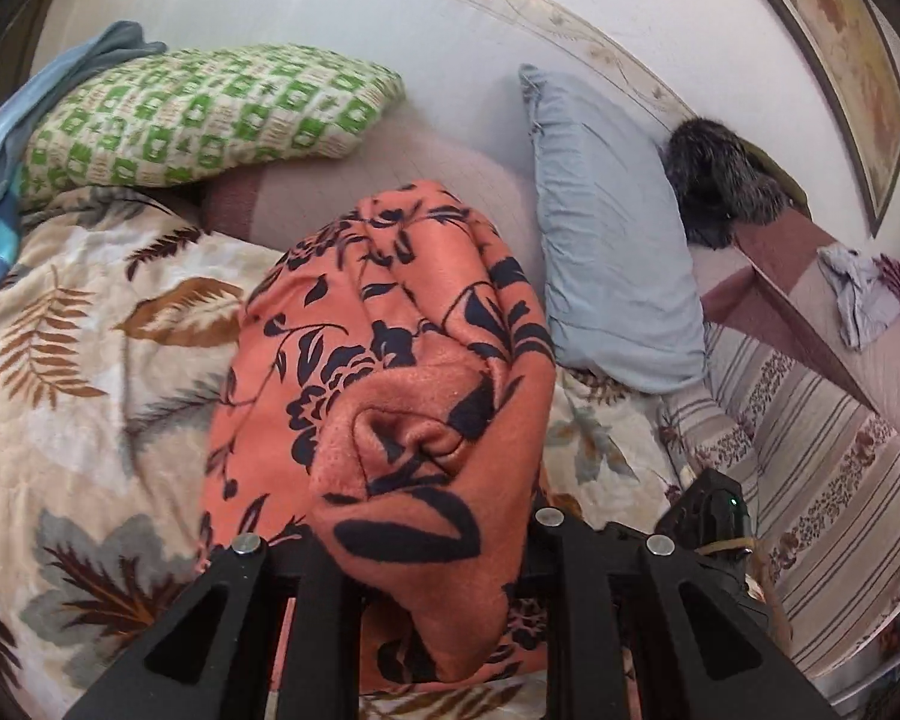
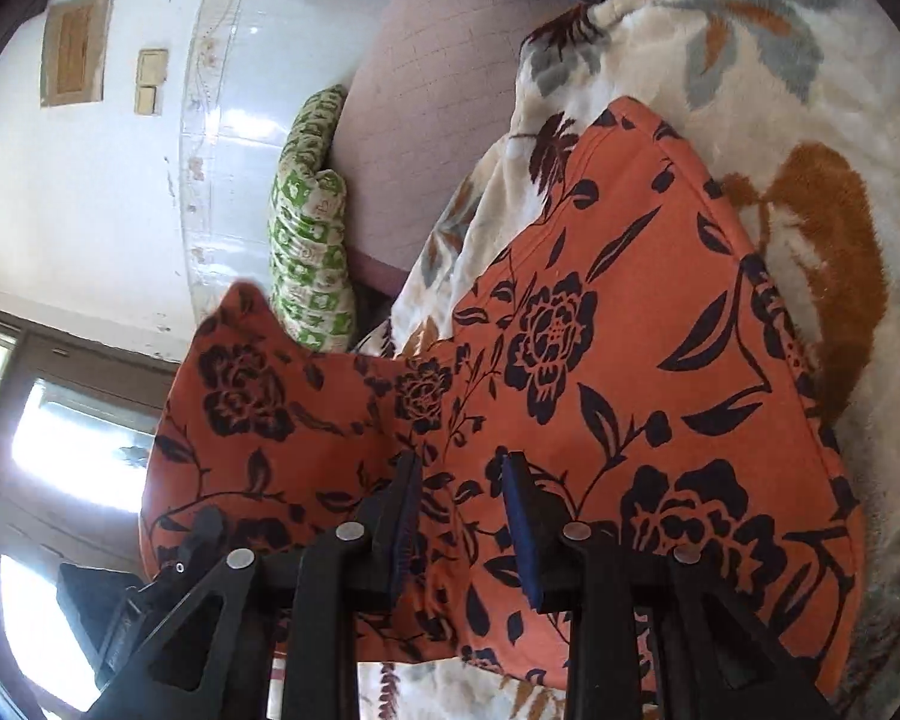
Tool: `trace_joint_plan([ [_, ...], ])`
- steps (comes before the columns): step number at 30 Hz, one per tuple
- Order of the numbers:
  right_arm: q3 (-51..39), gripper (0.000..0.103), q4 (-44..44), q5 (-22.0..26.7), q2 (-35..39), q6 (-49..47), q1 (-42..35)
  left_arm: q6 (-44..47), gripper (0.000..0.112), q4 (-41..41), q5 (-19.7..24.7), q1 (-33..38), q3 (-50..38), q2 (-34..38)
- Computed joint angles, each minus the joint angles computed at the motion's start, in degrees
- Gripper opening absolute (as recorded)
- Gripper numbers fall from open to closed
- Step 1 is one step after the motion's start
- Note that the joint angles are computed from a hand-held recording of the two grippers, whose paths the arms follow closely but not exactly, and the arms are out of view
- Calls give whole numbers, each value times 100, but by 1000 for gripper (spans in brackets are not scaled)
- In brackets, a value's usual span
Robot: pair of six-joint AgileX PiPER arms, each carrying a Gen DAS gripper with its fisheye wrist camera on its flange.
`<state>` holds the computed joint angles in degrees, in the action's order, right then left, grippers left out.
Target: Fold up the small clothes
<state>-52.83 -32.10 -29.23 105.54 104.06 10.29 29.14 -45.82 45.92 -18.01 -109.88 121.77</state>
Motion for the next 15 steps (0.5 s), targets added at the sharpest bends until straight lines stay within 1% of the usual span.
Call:
trace_joint_plan([
  [1,59,31,-122,-233,43,166,-95,-150,19,142,47,-192,-68,87],
  [2,206,31,-26,-499,63,204,-197,-308,19,288,68,-385,-128,189],
  [5,1169,31,881,-1514,-111,-166,-556,-854,19,909,83,-923,-340,604],
  [6,1467,31,1010,-1746,-162,-152,-701,-1012,19,1131,-1,-1074,-301,698],
  [7,1729,31,950,-1933,-193,5,-890,-1130,19,1347,-124,-1195,-215,750],
  [8,1938,31,824,-2234,-127,190,-1085,-1269,19,1562,-216,-1278,-143,790],
  [10,2240,33,633,-3054,123,346,-1407,-1267,19,1638,-429,-1324,140,733],
  [11,2308,41,530,-3318,195,365,-1528,-1138,19,1558,-537,-1306,288,664],
  [12,2326,64,488,-3432,209,363,-1579,-1049,19,1522,-582,-1280,381,605],
  [13,2322,73,539,-3373,148,327,-1556,-1040,19,1543,-579,-1270,416,574],
  [14,2267,76,579,-3224,69,264,-1511,-1062,19,1581,-540,-1258,405,566],
  [15,2184,76,431,-3097,9,269,-1555,-1102,19,1637,-526,-1267,391,564],
])
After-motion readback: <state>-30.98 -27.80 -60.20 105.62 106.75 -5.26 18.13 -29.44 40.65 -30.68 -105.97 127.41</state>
